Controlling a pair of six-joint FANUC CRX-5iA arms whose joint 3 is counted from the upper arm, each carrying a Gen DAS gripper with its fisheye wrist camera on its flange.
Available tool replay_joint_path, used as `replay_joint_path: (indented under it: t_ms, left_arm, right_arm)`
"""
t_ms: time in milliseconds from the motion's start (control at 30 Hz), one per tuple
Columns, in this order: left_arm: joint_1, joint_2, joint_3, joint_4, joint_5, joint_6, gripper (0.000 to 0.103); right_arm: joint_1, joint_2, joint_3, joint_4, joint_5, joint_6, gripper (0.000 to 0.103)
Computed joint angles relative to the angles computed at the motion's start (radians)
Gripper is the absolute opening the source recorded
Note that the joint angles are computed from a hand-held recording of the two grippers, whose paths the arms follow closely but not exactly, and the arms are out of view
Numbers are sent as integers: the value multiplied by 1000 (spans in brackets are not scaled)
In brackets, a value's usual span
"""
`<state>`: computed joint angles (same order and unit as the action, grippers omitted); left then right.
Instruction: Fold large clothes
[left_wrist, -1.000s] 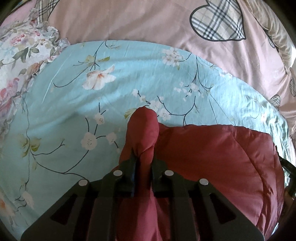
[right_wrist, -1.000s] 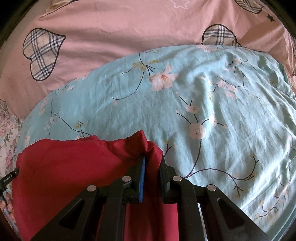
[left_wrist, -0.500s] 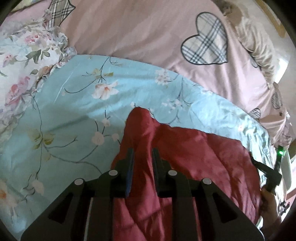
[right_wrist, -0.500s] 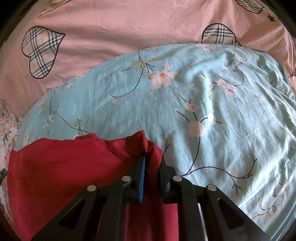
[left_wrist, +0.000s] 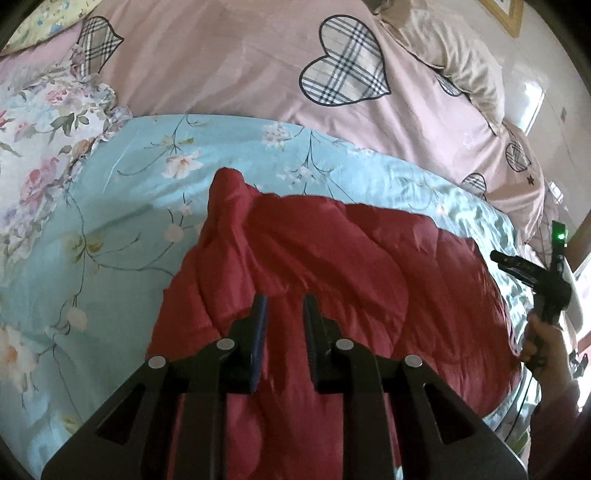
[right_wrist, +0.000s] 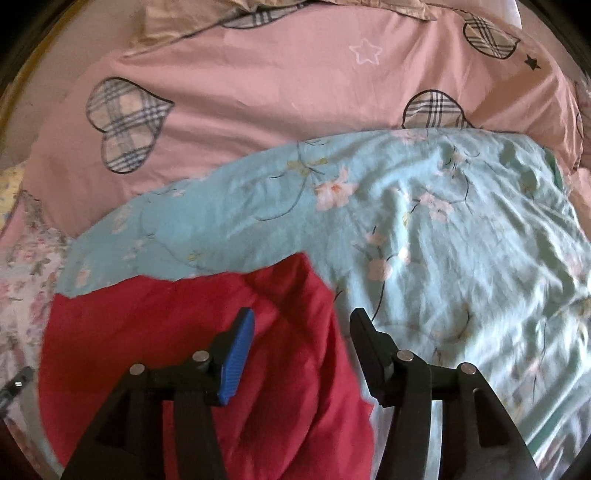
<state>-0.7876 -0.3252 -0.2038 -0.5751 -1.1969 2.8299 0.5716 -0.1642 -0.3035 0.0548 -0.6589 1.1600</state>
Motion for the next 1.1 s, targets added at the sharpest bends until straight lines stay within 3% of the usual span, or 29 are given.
replay_joint_path:
  t_ms: [233, 367, 467, 600, 667, 833, 1100]
  left_arm:
    - [-69, 9, -14, 0, -3, 69, 16]
    - [-110, 24, -5, -7, -19, 99, 20]
    - [-147, 33, 6, -19, -26, 123, 36]
    - [-193, 55, 32, -37, -51, 146, 42]
    - [-202, 63, 36, -30, -43, 153, 59]
    - [-219, 94, 49, -12, -55, 181, 74]
    - [-249, 149, 98, -33, -118, 185, 74]
  right_arm:
    - [56, -170, -107, -120, -39, 86, 59]
    - [120, -261, -178, -101, -59, 46, 59]
    - [192, -326, -236, -32, -66, -30, 63]
    - [290, -390, -302, 87, -75, -146, 65]
    - [346, -420, -337, 161, -81, -212, 67]
    - [446, -437, -411, 356, -112, -359, 71]
    - [451, -442, -483, 380, -130, -417, 71]
